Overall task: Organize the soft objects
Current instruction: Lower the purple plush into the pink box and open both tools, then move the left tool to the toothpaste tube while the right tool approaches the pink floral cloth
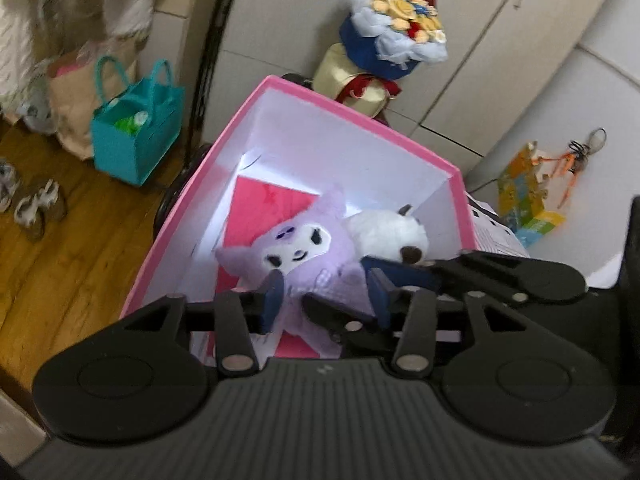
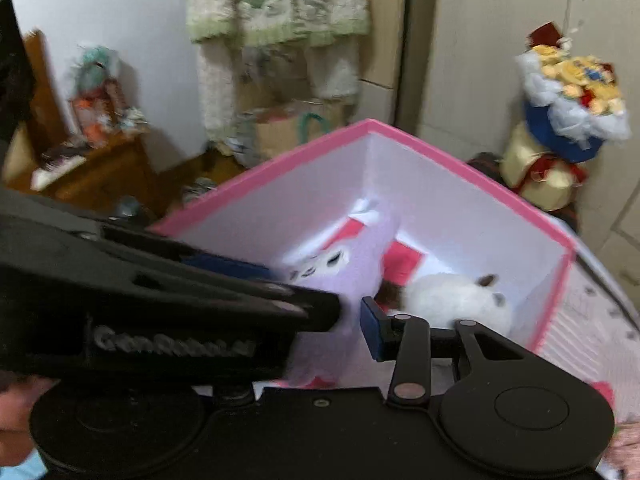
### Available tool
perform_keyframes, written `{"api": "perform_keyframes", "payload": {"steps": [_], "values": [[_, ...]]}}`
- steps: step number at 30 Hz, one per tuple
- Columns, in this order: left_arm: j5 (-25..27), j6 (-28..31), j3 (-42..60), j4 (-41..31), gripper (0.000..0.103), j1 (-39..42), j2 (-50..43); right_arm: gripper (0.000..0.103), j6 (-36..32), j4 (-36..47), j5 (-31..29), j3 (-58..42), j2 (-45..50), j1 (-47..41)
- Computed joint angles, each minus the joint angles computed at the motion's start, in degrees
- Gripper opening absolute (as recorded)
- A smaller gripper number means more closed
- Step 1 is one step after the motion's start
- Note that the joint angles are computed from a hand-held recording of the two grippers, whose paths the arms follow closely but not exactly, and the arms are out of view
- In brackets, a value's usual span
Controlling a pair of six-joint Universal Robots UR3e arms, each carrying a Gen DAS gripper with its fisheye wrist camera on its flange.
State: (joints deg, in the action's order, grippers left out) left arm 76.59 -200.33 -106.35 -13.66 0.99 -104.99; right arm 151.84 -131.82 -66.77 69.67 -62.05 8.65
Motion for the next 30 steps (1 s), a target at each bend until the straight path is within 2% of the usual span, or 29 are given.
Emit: {"api": "perform_keyframes", "payload": {"steps": [4,8,15,21,24,28,30], "values": [[4.8,2.0,-2.4,1.7,0.054,-2.1,2.4,0.056,-1.9,-2.2,-0.8,4.5,-3.0,-0.7],[8.7,4.5,-5.5,2.5,0.060,-3.8,6.9,0.063,-2.8,-4.7,1.3,10.9,-8.2,-2.9],[9.1,9.6,-12.1,1.4,0.064,-4.3,19.2,0.067,-5.0,-5.4,6.6,21.6,-20.2,-8.1],[10.9,12.7,-14.4,-0.9,0.064,-7.8,28.4,0.070,-10.2,2.3,16.2,30.0,-34.0,-17.2],[10.3,14.5,-15.5,0.4,0.065,-9.7,31.4,0.072,-12.1,4.1,19.9,34.5,-41.3,-22.2],[13.3,11.7,-13.2,4.0,0.065,-15.0,28.7,0.074,-16.6,10.5,25.9,38.3,-50.3,-30.8],[14.1,11.9,-12.4,5.1,0.065,-17.4,27.4,0.077,-21.4,17.4,29.2,39.6,-55.9,-37.1]]}}
